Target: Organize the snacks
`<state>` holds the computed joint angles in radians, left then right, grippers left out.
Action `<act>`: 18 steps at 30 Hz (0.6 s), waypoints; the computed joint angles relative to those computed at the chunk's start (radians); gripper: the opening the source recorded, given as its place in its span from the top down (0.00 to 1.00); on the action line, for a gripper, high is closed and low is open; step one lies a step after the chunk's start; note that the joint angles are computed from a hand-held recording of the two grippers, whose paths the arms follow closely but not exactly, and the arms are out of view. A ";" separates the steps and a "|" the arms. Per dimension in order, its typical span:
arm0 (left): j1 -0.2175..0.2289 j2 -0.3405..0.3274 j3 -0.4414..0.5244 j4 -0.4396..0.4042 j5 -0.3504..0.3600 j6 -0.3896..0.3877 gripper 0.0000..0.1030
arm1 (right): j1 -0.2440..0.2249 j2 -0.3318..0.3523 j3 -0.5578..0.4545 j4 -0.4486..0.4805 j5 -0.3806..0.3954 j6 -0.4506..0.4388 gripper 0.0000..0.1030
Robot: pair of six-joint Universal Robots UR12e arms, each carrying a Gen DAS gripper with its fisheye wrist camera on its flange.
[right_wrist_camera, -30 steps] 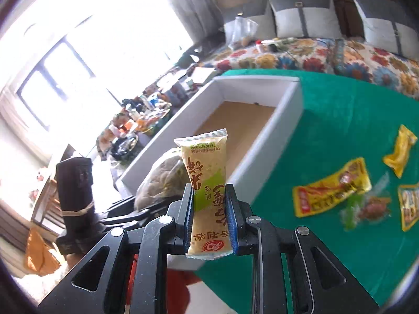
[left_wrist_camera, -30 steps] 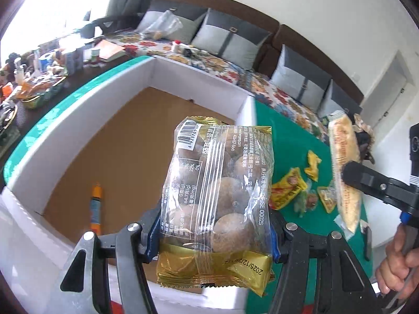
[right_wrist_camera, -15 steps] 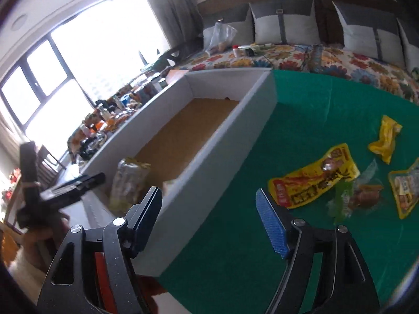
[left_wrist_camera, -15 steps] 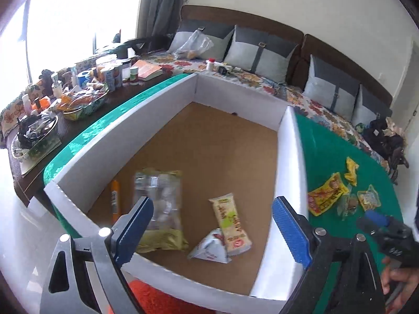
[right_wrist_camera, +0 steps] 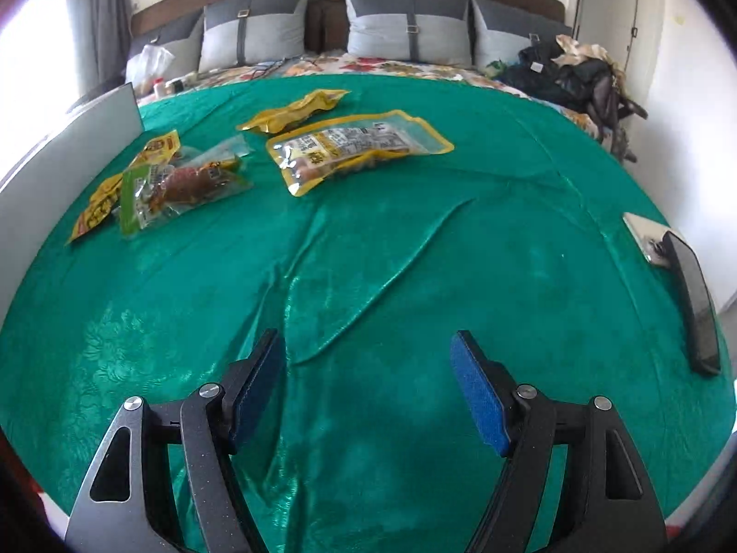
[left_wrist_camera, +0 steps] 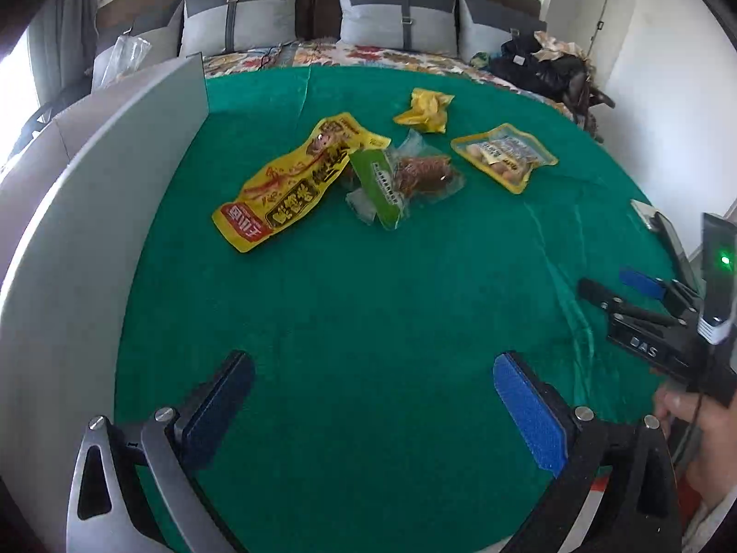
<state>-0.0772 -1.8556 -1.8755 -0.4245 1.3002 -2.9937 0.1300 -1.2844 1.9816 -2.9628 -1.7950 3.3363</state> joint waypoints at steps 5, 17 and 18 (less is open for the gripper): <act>-0.018 -0.086 0.078 -0.010 0.073 -0.107 0.01 | 0.003 0.014 -0.009 -0.007 -0.011 -0.049 0.24; -0.038 -0.113 0.066 0.104 0.170 -0.058 0.00 | -0.027 0.011 -0.006 0.024 0.076 0.006 0.10; -0.038 -0.113 0.066 0.105 0.171 -0.058 0.00 | -0.027 0.010 -0.007 0.031 0.079 0.003 0.10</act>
